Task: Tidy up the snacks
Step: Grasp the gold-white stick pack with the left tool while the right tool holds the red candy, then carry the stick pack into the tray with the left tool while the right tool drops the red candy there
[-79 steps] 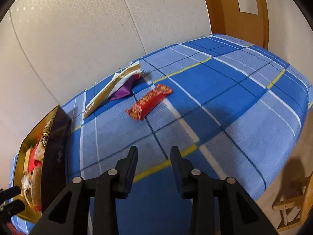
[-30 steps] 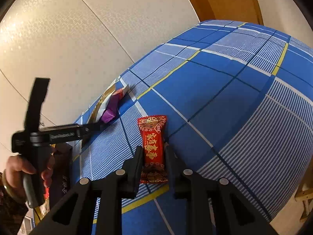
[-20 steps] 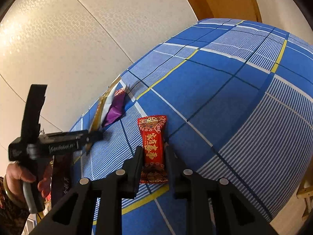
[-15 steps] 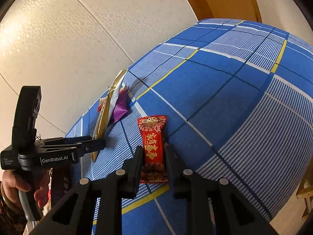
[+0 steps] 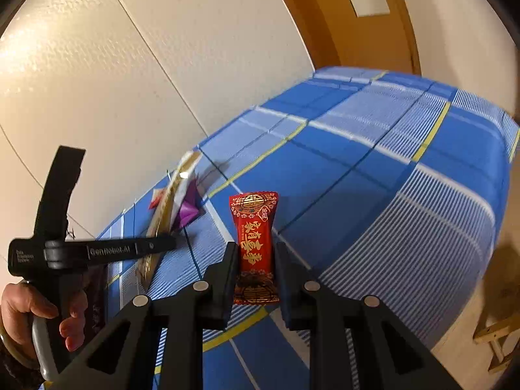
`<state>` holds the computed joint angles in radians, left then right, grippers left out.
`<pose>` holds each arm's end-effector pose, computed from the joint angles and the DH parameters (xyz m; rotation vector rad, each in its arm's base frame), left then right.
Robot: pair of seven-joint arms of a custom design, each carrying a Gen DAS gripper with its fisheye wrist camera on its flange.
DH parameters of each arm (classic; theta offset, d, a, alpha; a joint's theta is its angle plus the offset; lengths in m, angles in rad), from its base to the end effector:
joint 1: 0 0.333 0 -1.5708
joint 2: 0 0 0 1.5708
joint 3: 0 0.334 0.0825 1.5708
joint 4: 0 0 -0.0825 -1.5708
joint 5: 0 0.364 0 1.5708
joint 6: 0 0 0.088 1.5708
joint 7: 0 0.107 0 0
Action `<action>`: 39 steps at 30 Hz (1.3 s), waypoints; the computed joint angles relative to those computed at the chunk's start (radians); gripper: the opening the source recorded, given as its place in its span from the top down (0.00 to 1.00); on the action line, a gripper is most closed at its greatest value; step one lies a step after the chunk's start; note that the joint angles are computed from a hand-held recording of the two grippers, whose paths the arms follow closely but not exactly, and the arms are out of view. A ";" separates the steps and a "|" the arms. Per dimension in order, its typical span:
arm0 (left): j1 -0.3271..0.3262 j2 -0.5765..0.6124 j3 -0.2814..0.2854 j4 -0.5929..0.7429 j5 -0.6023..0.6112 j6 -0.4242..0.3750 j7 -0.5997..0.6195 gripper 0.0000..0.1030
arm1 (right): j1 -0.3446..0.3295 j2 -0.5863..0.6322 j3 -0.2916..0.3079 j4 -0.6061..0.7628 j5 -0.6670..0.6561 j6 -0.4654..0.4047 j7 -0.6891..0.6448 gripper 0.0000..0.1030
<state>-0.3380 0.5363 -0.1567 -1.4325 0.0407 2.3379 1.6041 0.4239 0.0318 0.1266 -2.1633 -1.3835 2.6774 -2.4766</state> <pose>0.6536 -0.3234 0.4484 -1.4803 2.5353 -0.5060 0.4528 0.3129 0.4443 -1.1239 1.9729 -0.5922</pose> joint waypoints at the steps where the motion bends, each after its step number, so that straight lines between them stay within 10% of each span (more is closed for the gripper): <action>1: -0.004 -0.014 0.006 -0.021 0.011 0.006 -0.006 0.62 | 0.003 -0.004 0.002 -0.001 -0.008 -0.013 0.003 0.78; 13: 0.135 -0.305 -0.075 -0.371 -0.296 0.163 0.148 0.64 | 0.060 -0.015 0.048 0.016 -0.011 -0.137 -0.062 0.79; 24: 0.156 -0.652 -0.018 -0.777 -0.642 0.410 0.399 0.64 | 0.134 -0.022 0.088 0.051 0.024 -0.275 -0.147 0.79; 39: 0.164 -0.825 0.064 -1.018 -0.788 0.435 0.436 0.64 | 0.234 0.030 0.115 0.179 0.053 -0.391 -0.279 0.79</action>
